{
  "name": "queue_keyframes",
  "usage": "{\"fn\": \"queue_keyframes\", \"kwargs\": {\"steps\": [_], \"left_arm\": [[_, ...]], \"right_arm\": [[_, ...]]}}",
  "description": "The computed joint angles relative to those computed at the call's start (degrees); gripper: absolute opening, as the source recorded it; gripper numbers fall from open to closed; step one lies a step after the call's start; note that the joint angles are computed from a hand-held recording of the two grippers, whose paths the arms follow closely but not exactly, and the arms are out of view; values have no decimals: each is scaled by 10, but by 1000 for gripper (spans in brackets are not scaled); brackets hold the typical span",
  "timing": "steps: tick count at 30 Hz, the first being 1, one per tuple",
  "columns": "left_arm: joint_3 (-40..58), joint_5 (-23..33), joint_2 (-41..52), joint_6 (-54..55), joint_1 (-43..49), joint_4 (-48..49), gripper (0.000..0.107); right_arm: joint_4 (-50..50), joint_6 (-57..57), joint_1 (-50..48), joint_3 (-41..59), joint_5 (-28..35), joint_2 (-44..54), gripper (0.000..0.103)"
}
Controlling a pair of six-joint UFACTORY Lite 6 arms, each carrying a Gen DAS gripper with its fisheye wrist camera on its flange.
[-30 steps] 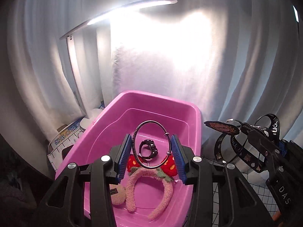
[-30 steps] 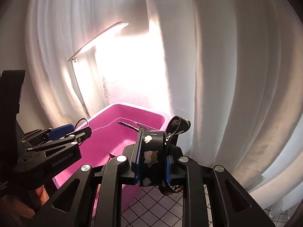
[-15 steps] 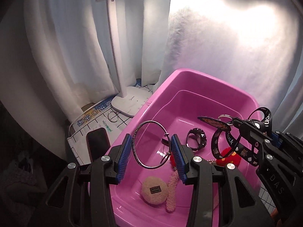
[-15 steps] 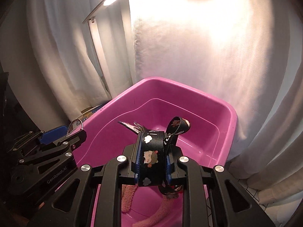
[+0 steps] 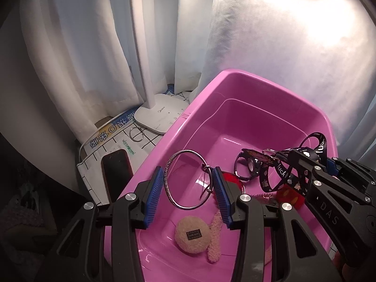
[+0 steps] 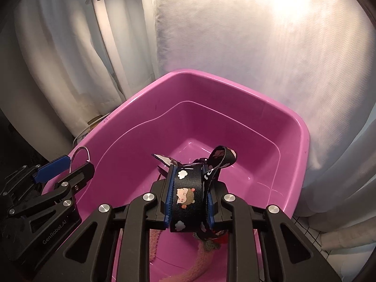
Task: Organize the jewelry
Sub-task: 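Open both tools to drop the bangle and lanyard into the tub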
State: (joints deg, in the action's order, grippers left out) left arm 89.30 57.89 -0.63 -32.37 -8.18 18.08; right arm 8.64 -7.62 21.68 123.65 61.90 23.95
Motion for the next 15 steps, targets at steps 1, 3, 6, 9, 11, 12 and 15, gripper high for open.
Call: {"fn": "queue_keyframes", "kwargs": {"steps": [1,3,6,9,11,12,15], "left_arm": [[-1,0,1,1,1,-2,43],[-1,0,5,5,4,-8,43],[-3,1,6,11,11,-19,44],[-2,6,1,-2,6,-5,81],[-2,6,-8,-10,0,7,89],[3,10,-7,-10,-1,7,90],[13,23,-6,-12,-3,4,96]], "right_arm": [[-4,5,0,8,2,6,44],[-8,9,-3,25,9,15,52],[-17,14,-5,70,33,39,63],[-22,18,-12,85,39,37,64],[-24,19,-18,77,33,27,64],[-27,20,-21,64,27,16,64],[-33,22,-26,30,14,-12,64]]}}
